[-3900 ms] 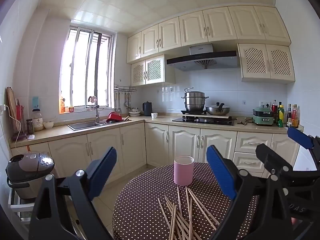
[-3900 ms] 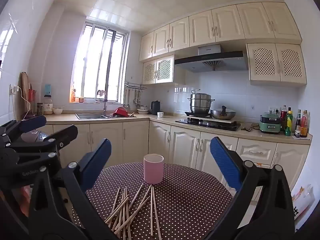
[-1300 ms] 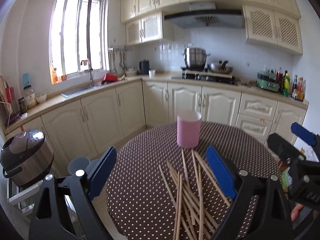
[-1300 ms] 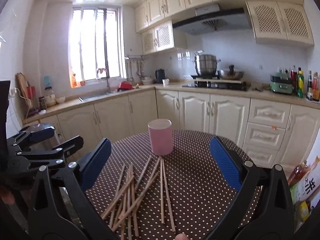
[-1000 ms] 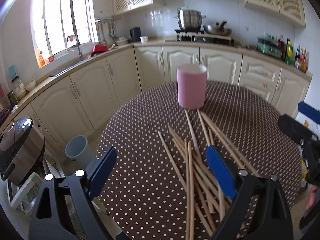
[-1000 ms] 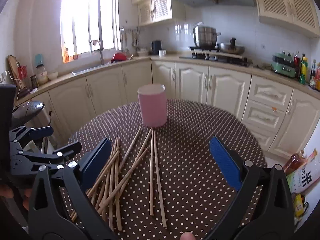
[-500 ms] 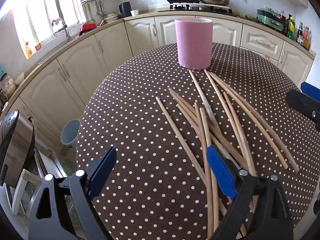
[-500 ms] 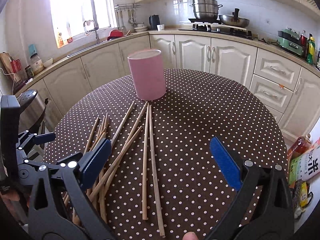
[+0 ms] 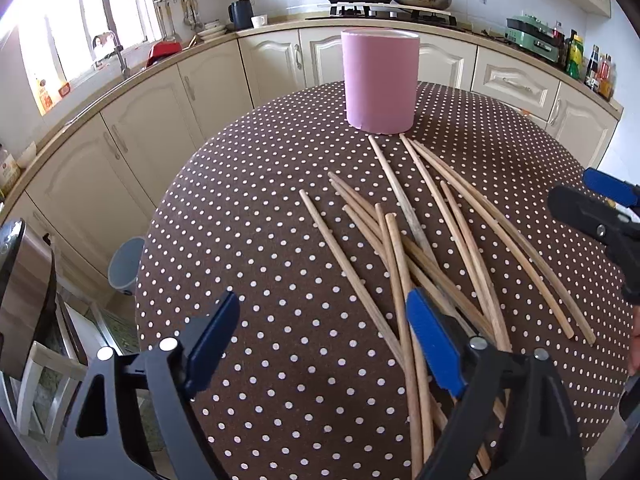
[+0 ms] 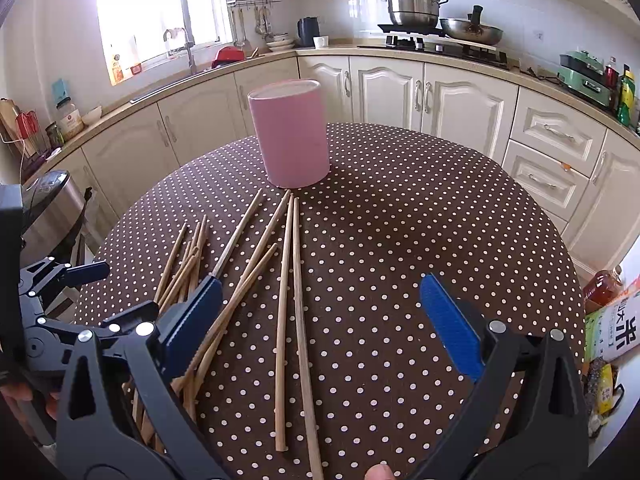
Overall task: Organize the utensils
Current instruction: 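Lower the left gripper and close it on one wooden chopstick while the right gripper grasps another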
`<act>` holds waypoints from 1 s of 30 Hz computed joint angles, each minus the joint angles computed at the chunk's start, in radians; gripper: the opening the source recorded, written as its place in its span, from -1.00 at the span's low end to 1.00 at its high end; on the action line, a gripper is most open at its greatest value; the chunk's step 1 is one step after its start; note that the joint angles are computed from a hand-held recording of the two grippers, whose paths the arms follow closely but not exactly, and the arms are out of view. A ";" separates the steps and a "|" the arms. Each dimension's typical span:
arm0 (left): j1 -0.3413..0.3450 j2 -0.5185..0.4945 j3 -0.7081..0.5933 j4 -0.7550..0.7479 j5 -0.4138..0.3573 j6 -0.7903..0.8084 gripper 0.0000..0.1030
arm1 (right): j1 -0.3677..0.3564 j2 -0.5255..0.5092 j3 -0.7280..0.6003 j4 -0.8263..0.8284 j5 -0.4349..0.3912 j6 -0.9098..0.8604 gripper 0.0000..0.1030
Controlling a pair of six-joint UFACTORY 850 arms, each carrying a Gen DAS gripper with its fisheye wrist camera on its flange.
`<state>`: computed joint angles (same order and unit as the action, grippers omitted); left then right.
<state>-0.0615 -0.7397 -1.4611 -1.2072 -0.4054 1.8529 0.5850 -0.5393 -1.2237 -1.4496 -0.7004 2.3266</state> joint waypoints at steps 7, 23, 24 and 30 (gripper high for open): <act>-0.008 -0.027 -0.036 0.148 -0.001 -0.161 0.12 | -0.006 -0.017 -0.017 0.008 0.013 -0.020 0.88; 0.058 -0.101 -0.164 0.236 -0.214 -0.357 -0.23 | -0.112 -0.064 -0.090 0.183 0.166 -0.308 0.88; 0.059 -0.102 -0.165 0.235 -0.211 -0.356 -0.23 | -0.115 -0.071 -0.097 0.195 0.171 -0.325 0.86; 0.059 -0.113 -0.185 0.254 -0.210 -0.386 -0.23 | -0.144 -0.105 -0.135 0.308 0.233 -0.463 0.42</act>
<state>-0.0021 -0.8525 -1.6463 -0.9533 -0.6158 1.4670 0.4405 -0.6441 -1.3591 -1.1416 -0.4675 1.8636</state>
